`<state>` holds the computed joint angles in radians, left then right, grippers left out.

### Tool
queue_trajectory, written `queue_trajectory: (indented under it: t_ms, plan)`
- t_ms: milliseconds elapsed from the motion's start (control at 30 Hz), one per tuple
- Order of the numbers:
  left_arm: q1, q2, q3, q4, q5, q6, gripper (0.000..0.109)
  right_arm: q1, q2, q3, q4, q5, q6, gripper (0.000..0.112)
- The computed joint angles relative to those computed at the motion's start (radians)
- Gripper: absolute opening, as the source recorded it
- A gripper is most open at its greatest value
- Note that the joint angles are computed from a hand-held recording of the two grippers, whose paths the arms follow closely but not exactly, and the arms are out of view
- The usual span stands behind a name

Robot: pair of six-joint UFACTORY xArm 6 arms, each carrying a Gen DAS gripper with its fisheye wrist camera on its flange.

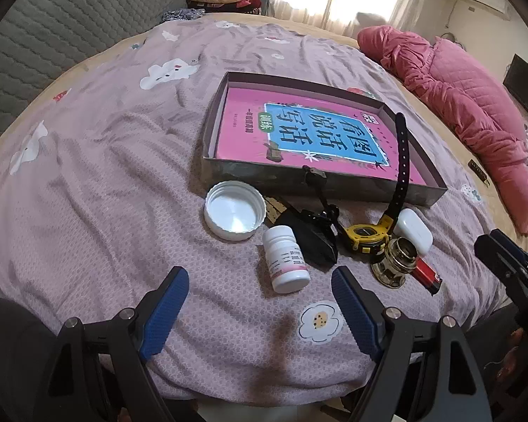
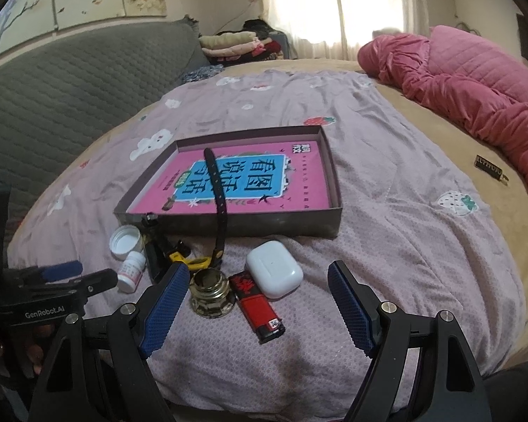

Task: Organize rigid objects
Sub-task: 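Grasp the white pill bottle with the left tool while the right tool grasps the brass nut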

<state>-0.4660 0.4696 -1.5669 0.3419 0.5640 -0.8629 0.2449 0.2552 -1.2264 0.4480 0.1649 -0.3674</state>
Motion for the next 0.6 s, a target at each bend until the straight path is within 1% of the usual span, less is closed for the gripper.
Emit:
queue_trajectory:
  t_ms: [200,333,467,600]
  plan:
    - [0.013,-0.009,0.017,-0.052,0.003,0.019,0.083,-0.004,0.003,-0.005,-0.009,0.006,0.0,0.082]
    - [0.017,-0.002,0.015,-0.088,-0.004,0.036,0.08,0.004,0.01,-0.011,-0.049,0.025,-0.003,0.082]
    - [0.012,0.014,-0.005,-0.113,-0.002,0.06,0.078,0.022,0.019,-0.018,-0.045,0.047,-0.057,0.082]
    - [0.009,0.043,-0.038,-0.145,0.004,0.094,0.077,0.035,0.043,-0.046,-0.019,0.093,-0.111,0.082]
